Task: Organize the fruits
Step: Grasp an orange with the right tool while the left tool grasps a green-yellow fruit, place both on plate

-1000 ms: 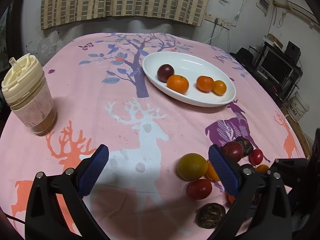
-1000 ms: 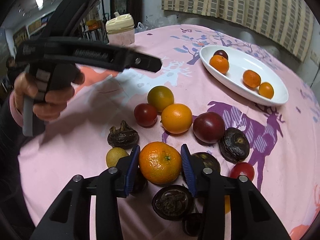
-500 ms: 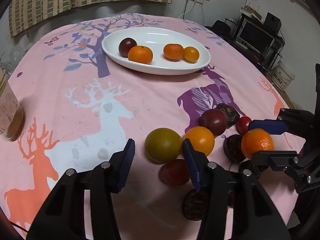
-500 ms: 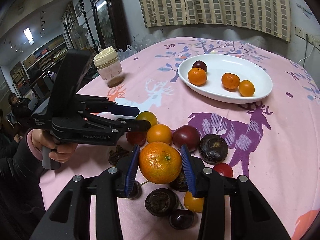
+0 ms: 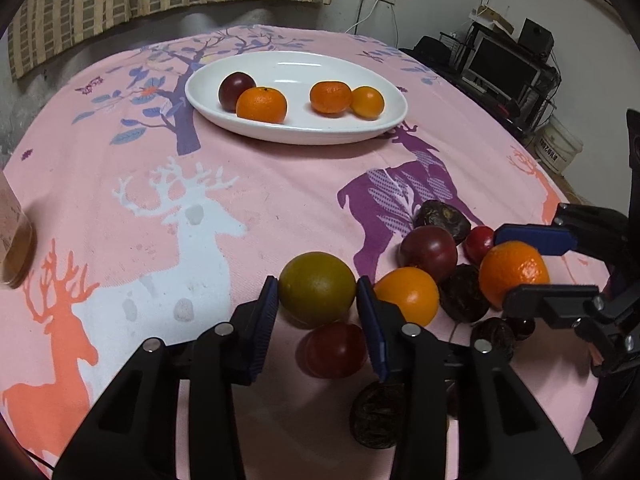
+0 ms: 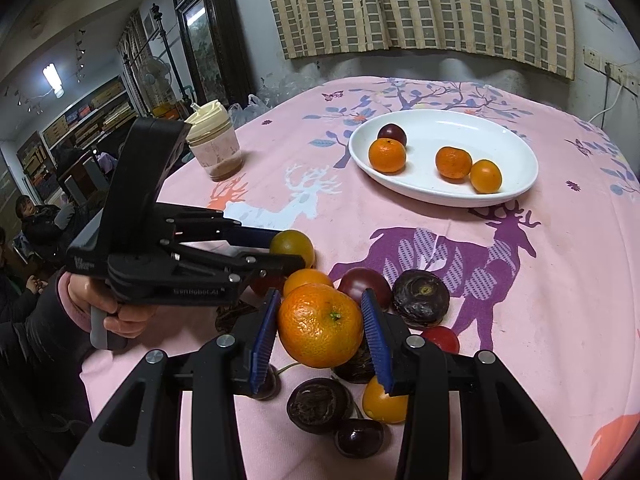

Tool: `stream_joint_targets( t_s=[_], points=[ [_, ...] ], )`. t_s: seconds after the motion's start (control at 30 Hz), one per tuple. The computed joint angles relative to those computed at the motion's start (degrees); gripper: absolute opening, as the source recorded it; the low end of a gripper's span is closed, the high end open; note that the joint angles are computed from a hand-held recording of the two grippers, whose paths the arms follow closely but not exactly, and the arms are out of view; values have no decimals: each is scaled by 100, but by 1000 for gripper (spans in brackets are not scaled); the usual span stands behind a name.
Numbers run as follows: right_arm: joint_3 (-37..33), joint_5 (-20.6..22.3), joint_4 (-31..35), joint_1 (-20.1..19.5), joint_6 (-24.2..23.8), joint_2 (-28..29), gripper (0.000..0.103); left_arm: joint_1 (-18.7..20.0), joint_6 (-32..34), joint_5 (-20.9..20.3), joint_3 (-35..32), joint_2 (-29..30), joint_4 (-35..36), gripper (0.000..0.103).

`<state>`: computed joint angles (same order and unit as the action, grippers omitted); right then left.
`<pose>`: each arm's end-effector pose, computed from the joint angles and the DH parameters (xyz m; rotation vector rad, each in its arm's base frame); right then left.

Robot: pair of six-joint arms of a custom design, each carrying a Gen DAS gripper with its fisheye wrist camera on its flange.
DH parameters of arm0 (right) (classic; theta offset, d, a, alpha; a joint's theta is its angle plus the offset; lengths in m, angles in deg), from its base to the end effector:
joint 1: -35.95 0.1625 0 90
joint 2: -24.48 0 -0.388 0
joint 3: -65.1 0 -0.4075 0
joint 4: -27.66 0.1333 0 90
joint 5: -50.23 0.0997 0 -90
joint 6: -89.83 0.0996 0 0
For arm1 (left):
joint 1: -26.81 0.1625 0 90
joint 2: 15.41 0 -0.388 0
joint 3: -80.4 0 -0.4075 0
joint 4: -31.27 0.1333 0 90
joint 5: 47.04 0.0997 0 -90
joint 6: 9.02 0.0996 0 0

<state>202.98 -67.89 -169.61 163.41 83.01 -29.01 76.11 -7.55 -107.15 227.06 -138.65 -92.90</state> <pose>0.3098 -0.2624 0.0266 0.8870 -2.5415 0.7026 -0.0408 -0.3280 0.2588 0.8988 2.5177 -0.4763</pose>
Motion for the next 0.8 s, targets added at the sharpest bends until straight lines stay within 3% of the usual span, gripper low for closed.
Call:
stream_joint_targets(
  t_s=[0.2, 0.3, 0.4, 0.53, 0.67, 0.8],
  points=[
    [9, -62, -239, -93, -18, -31, 42, -60, -195, 103, -90, -79, -51, 39],
    [-69, -17, -309, -291, 104, -150, 42, -115, -127, 97, -295, 182, -346, 39],
    [-403, -256, -640, -443, 43, -14, 42, -225, 132, 251, -546, 826, -1039, 39],
    [-1122, -773, -1227, -721, -393, 544, 42, -109, 357, 251, -1060, 2131, -2117, 39],
    [-1537, -736, -1160, -1085, -566, 822, 42, 47, 451, 442, -1501, 3212, -2781, 39],
    [-1613, -456, -882, -1311, -649, 803, 45, 203, 398, 635, -1838, 3725, -2734, 43]
  ],
)
